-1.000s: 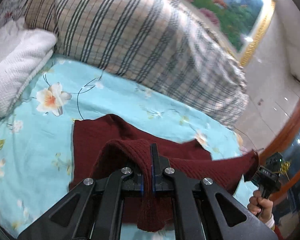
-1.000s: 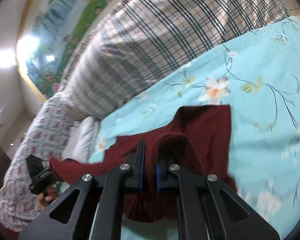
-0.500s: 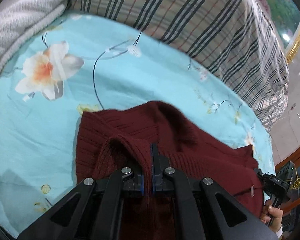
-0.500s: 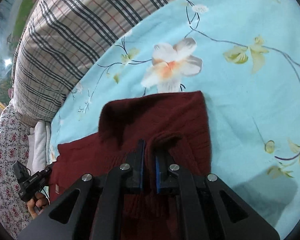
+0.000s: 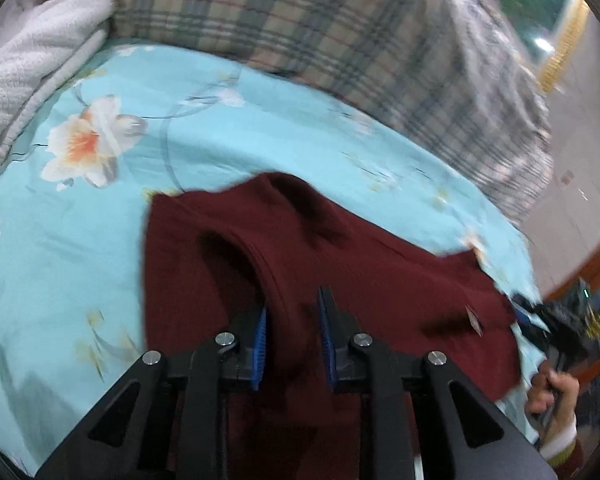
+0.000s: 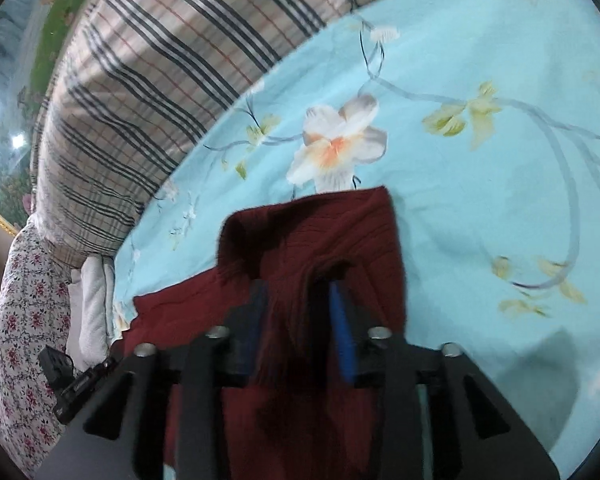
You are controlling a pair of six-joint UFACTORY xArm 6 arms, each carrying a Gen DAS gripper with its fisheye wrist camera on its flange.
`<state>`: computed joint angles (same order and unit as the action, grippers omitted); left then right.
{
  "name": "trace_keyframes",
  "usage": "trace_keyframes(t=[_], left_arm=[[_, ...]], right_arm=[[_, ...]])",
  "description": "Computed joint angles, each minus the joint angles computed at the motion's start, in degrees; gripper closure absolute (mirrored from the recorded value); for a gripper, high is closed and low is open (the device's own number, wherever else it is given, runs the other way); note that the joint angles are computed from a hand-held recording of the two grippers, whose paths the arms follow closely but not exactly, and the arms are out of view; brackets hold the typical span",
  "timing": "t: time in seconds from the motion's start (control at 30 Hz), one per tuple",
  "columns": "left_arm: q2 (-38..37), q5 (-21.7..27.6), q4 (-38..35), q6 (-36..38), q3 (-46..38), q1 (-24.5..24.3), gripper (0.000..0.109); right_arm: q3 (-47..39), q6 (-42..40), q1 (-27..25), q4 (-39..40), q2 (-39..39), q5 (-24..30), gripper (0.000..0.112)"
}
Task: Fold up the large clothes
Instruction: 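Fold the hem over the sweater body with the left tool and release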
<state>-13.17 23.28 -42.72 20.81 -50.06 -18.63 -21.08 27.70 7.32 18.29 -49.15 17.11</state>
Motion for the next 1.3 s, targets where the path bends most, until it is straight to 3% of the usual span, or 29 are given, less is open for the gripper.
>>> trace_keyframes(t=[0.07, 0.13, 0.27, 0.33, 0.4, 0.53, 0.63, 0.73, 0.83, 0.93, 1.17, 1.3], left_arm=[[-3.52, 2.0, -1.4, 3.46, 2.26, -2.15, 0.087], [-4.37, 4.1, -0.17, 4.77, 2.69, -5.05, 0.081], [0.23, 5.5, 6.84, 0.25, -0.76, -9.07, 0.079], [3.37, 6.87, 12.34, -3.51, -3.43, -9.66, 0.079], [5.93, 6.79, 15.26, -5.95, -5.74, -9.54, 0.079], [10.99, 7.49, 11.37, -5.6, -12.46, -6.16, 0.088], [13.18, 3.45, 20.05, -15.63, -14.51, -3.66, 0.08], [14.06, 1.46, 24.67, -22.41, -14.16, -0.57, 0.074], [13.93, 1.18, 18.56, -19.64, -12.42, 1.84, 0.076], [10.35, 0.34, 8.71, -12.83, -7.85, 2.45, 0.078], [-4.2, -1.8, 14.34, -18.33, 6.44, 0.49, 0.071], [-16.97, -0.59, 12.58, -20.02, 16.24, -1.37, 0.055]], right_arm=[[0.96, 1.61, 1.54, -3.23, -3.33, 0.24, 0.075], [-0.16, -1.87, 5.44, -2.72, -2.9, 0.52, 0.075], [-10.4, -8.02, 12.26, -6.93, 10.14, 9.04, 0.075], [-13.73, -9.53, 13.19, -8.36, 14.83, 10.34, 0.075], [-16.83, -8.13, 12.11, -11.53, 18.91, 11.64, 0.075], [-19.34, -0.59, 7.0, -17.86, 23.18, 9.82, 0.075], [-17.95, 6.37, 2.68, -20.59, 22.99, 7.02, 0.075], [-14.79, 6.08, 0.53, -16.97, 21.05, 4.32, 0.075], [-12.1, 9.38, 0.56, -20.41, 18.7, 3.02, 0.075], [-9.98, 14.22, 0.86, -23.79, 15.35, 3.83, 0.075], [-1.68, 24.15, 1.46, -27.59, 2.73, 6.39, 0.075], [0.89, 30.34, 5.28, -31.4, -4.59, 9.74, 0.075]])
